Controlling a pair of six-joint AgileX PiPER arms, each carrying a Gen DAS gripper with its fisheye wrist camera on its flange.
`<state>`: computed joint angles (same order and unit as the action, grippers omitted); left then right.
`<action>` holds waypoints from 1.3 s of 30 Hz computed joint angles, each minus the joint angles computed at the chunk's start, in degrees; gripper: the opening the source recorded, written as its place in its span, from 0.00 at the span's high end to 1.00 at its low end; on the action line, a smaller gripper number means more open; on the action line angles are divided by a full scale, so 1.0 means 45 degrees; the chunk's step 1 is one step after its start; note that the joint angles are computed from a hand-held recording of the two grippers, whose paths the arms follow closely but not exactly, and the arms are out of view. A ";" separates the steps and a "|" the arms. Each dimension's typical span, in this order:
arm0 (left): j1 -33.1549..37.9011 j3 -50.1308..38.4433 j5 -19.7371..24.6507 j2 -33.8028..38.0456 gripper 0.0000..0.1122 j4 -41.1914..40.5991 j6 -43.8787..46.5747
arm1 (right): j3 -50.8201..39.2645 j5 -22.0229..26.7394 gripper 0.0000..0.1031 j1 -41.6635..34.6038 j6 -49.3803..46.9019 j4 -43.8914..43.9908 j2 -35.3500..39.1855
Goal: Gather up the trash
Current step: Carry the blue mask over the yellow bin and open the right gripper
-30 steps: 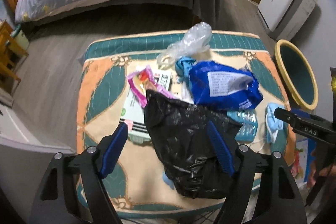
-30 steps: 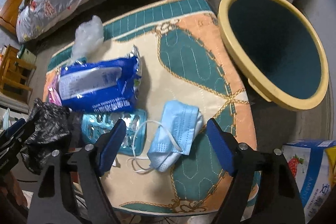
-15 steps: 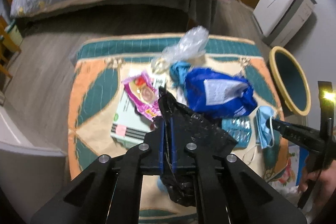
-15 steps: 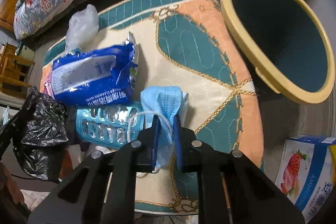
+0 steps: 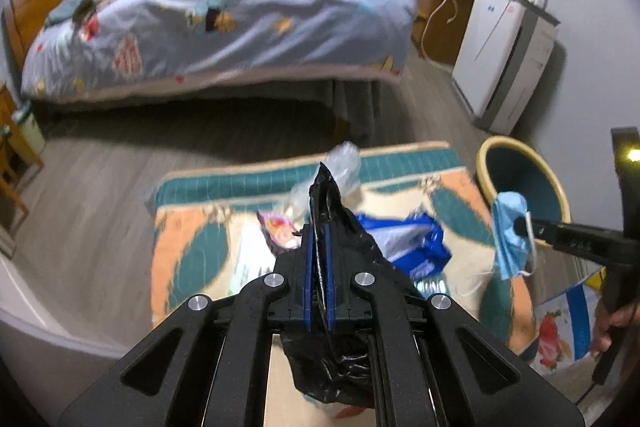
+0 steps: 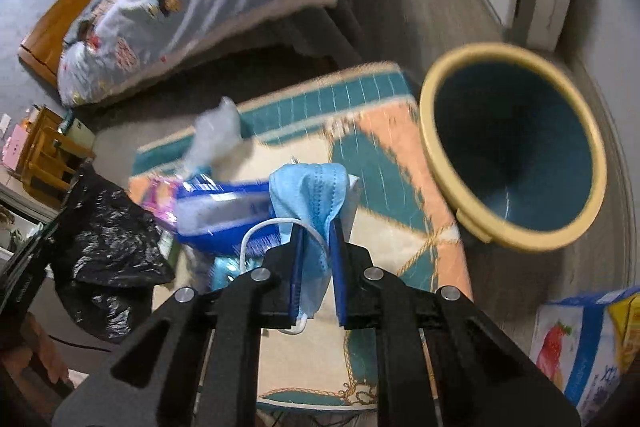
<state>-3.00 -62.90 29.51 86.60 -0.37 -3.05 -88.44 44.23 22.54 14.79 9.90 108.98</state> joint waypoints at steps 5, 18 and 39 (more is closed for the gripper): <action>-0.0197 -0.0414 -0.0313 -0.0217 0.95 -0.0058 -0.0030 | -0.0516 -0.0045 0.88 -0.0131 -0.0250 -0.0546 -0.0741; -0.2391 -0.4055 0.0625 0.1314 0.95 0.0286 -0.0877 | -0.2185 0.0228 0.88 -0.2663 -0.0972 -0.0822 -0.0628; -0.5546 -1.2601 0.3584 0.8602 0.95 -0.0329 -0.0466 | -0.2612 0.0141 0.88 -0.5921 -0.0109 -0.0015 0.1707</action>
